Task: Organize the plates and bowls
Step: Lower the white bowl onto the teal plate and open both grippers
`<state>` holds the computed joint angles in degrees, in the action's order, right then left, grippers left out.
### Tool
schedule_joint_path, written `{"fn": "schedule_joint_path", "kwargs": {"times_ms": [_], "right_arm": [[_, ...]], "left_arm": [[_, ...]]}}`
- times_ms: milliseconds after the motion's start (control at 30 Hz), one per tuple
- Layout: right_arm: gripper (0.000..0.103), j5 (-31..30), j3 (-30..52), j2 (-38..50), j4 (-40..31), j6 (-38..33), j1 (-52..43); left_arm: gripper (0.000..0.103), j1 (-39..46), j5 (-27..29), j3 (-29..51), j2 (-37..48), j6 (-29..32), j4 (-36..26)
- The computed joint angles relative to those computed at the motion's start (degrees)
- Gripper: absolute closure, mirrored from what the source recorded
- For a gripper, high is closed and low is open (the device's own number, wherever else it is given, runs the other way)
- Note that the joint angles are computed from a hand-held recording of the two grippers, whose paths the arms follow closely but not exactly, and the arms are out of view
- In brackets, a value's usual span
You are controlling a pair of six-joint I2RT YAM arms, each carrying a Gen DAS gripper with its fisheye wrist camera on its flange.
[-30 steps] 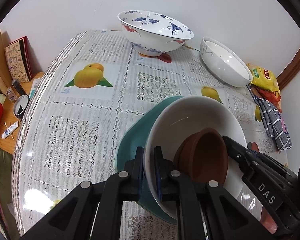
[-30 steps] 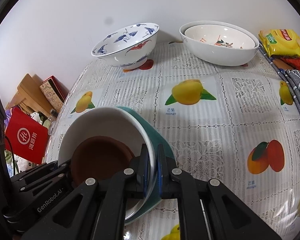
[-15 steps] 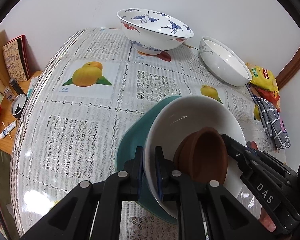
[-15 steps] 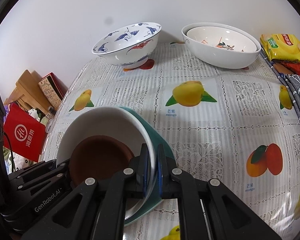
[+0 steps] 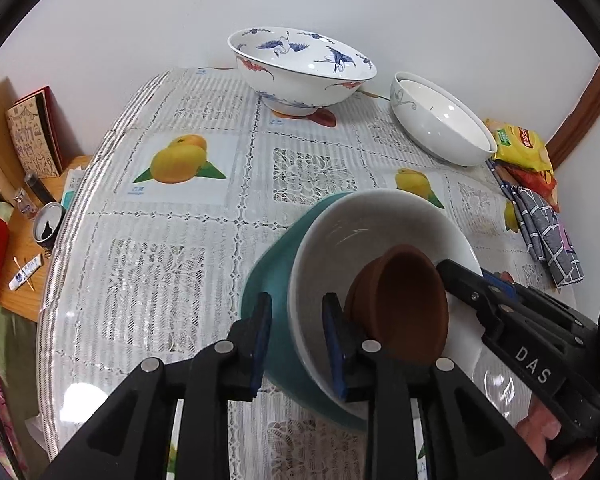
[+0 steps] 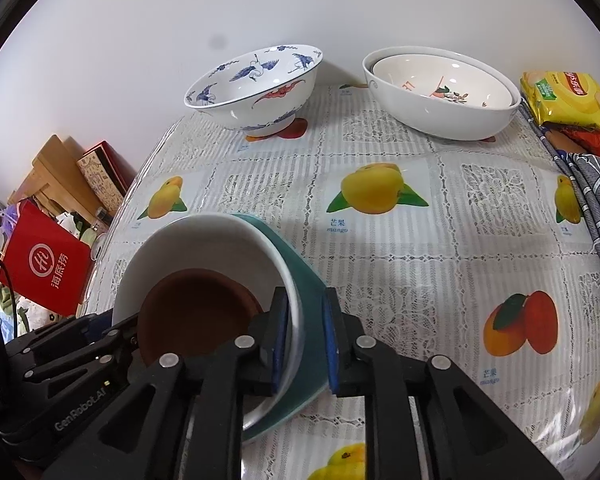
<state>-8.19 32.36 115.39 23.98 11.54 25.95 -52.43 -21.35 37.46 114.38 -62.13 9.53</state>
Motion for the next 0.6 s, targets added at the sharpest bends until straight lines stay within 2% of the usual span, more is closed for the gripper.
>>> {"fn": "schedule_joint_path", "kwargs": {"times_ms": [100, 233, 367, 500, 600], "right_arm": [[0.083, 0.3, -1.9, -2.3, 0.2, -0.9, -0.2], [0.068, 2.0, -6.0, -7.0, 1.3, -2.7, 0.1], [0.063, 3.2, -10.8, -13.9, 0.4, -3.9, -1.0], [0.057, 2.3, -16.3, -25.0, -3.4, -5.2, -4.7], [0.041, 2.7, -21.0, -39.1, -10.6, -7.5, -8.8]], "left_arm": [[0.075, -1.4, -1.3, -0.8, -1.9, -2.1, -2.1], [0.069, -4.8, -4.6, -1.7, -5.1, -5.6, -5.8], [0.063, -9.0, -7.1, -1.3, -8.7, -9.3, -11.3], [0.057, -15.0, -11.5, 2.2, -11.5, -13.7, -19.8], [0.050, -18.9, -14.3, 5.2, -12.5, -16.7, -25.0]]}}
